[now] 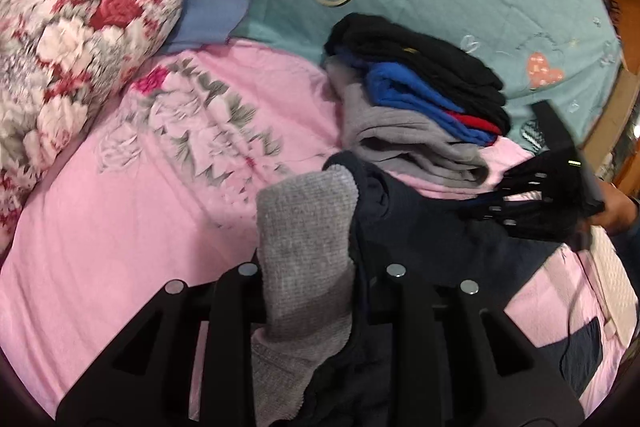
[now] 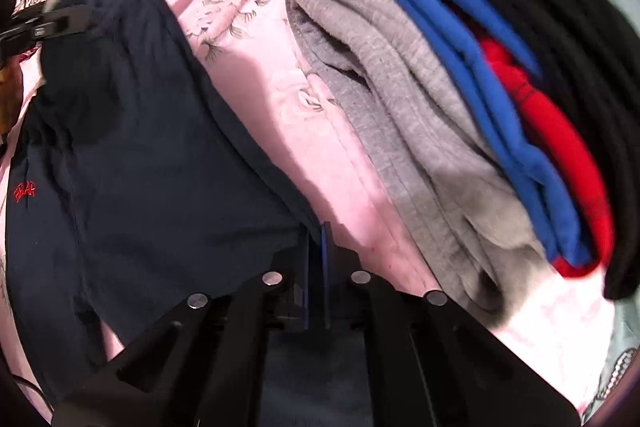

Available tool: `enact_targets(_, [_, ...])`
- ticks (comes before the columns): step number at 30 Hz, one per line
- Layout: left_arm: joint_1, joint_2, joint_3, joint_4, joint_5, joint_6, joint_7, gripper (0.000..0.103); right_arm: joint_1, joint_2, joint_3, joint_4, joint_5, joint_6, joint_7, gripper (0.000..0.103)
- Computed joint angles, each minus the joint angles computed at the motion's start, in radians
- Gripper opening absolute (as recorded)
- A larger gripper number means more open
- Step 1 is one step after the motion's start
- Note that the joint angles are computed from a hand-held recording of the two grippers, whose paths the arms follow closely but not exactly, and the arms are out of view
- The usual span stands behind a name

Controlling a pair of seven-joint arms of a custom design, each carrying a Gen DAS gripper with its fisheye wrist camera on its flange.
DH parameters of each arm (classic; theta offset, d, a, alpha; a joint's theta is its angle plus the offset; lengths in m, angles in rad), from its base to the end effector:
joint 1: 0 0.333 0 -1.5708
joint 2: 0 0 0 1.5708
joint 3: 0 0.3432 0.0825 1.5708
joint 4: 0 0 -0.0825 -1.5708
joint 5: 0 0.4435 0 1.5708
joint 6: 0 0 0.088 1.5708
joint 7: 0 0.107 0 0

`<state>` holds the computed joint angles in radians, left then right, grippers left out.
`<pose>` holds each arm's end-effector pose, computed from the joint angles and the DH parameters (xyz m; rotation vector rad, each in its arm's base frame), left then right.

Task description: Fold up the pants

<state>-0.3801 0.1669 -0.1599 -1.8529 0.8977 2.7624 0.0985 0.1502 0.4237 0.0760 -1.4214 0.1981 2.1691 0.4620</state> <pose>0.5898 -0.3848 0.5082 -1.9587 1.5624 -1.0758 0.7638 0.1729 0.4995 -2.7769 0.4662 -0.3330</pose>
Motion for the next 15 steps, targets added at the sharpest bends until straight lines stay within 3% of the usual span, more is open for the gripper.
enact_targets(4, [0.019,-0.018,0.004,-0.033,-0.046,0.052,-0.015,0.027,-0.003,-0.116,0.004,-0.134,0.03,0.104,-0.002,0.004])
enact_targets(8, [0.008,-0.087,0.005,-0.075,0.101,0.06,-0.111,0.03,-0.004,-0.263,-0.001,-0.296,0.076,0.219,-0.027,0.004])
enact_targets(11, [0.021,-0.158,-0.034,-0.12,0.215,0.027,-0.158,0.033,-0.001,-0.395,-0.016,-0.436,0.131,0.305,-0.073,0.004])
enact_targets(13, [0.035,-0.215,-0.068,-0.164,0.275,-0.001,-0.173,0.037,0.016,-0.491,-0.029,-0.548,0.19,0.37,-0.11,0.004])
enact_targets(15, [0.047,-0.284,-0.108,-0.225,0.312,-0.044,-0.172,0.052,0.047,-0.59,-0.046,-0.66,0.253,0.421,-0.147,0.004])
